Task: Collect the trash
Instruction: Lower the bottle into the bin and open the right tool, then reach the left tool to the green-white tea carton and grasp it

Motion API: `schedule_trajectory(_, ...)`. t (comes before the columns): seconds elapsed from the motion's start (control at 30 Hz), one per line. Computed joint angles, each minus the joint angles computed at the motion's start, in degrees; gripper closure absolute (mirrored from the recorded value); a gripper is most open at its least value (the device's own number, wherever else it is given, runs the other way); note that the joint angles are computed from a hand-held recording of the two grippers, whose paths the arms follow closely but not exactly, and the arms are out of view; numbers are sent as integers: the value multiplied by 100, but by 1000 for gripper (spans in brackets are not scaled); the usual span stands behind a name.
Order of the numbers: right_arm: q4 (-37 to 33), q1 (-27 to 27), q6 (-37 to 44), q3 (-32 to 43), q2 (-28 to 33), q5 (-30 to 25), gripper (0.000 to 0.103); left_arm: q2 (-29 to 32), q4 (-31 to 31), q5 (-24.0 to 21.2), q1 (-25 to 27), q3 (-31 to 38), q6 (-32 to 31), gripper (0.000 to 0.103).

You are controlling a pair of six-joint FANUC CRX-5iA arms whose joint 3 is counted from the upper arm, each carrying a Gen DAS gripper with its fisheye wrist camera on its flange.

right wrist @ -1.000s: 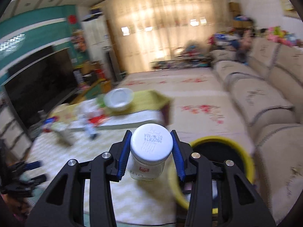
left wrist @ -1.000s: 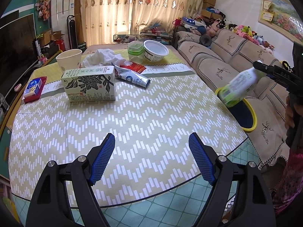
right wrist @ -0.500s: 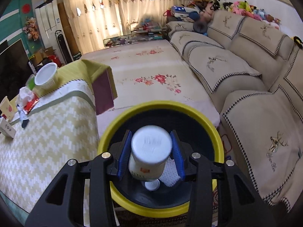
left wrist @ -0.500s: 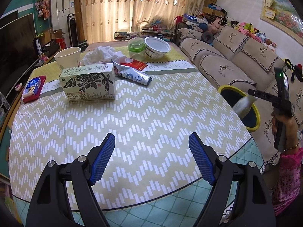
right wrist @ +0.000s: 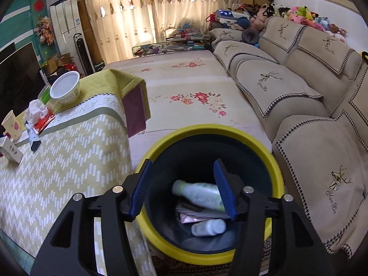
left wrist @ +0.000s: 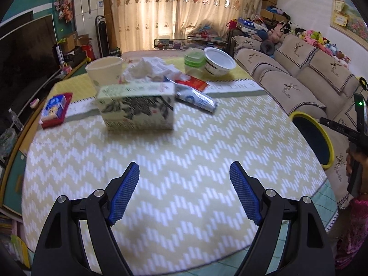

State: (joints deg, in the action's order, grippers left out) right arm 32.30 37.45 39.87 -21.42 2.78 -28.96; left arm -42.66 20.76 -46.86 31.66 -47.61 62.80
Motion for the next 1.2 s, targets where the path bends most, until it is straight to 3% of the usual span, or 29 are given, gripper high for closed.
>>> schedule_trajectory(0.17,-155,94,175,119,68,-96,49,256,898,178,604,-204,-1218,19)
schedule_trajectory(0.3,-174,150,222,196,123,-154,49,765,1140,498,831,-172,-2019,19)
schedule_trajectory(0.53,-338,205,302,412,297,-277,49,1646,1587,736,1012,38,-2743,19)
schedule_trajectory(0.73,-545,253,502,618,464,-363,49,2164,1634,979,861,262,-2888,19)
schedule_trajectory(1.07,-795,233,685,662,454,-339,48,2029,1662,334,248,267,-2968,18)
schedule_trajectory(1.2,-856,232,749,610,382,-313,48,1959,1968,-46,-75,249,-3206,18)
